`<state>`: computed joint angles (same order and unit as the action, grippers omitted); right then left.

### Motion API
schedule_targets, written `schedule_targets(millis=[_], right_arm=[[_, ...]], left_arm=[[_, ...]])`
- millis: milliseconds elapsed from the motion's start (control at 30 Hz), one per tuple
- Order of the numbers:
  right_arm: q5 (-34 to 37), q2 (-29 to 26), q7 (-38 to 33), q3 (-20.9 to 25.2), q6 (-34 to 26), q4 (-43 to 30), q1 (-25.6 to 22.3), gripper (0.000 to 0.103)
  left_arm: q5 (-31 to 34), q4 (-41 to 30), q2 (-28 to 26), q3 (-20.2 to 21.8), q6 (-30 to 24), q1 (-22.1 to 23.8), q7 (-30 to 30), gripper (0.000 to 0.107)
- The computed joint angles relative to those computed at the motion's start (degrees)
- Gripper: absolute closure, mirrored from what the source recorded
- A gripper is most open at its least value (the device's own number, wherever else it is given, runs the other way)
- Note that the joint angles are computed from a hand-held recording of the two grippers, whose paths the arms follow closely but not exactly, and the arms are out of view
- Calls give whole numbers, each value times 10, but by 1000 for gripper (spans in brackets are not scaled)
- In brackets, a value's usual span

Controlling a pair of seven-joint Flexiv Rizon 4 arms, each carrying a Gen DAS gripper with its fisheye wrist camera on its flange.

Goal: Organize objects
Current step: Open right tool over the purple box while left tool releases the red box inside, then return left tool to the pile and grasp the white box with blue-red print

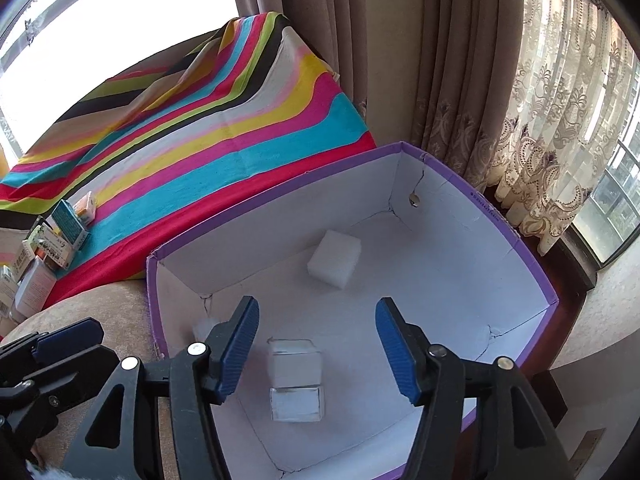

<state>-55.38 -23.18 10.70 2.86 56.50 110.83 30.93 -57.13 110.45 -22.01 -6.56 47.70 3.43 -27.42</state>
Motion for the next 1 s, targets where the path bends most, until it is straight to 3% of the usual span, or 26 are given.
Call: schedule_targets(millis=[200,433,533,667,800,900,1000], right_arm=[[-16,-12,-10,-3,-4,-27,15,18],[-47,-31,-19,-13,-39,-73,48,16],[-115,-36,9,-25,-5,-78,50,10],[-151,-48,-1,-26,24,-98,49,7],[-106,-79,-68,-10,70,-133,44,7],[-81,-96,-86,-20,90,-150,60,7],[-51,-110,-133,-26,72,-175,80,7]], left_arm=[[-5,10,7,8,23,8,16,38],[-8,12,13,22,45,23,14,37],[-13,12,14,27,60,35,4,37],[-54,28,24,27,125,45,45,37],[-88,42,24,28,211,52,81,37],[-119,42,21,27,230,68,96,37],[-135,38,14,29,258,76,104,37]])
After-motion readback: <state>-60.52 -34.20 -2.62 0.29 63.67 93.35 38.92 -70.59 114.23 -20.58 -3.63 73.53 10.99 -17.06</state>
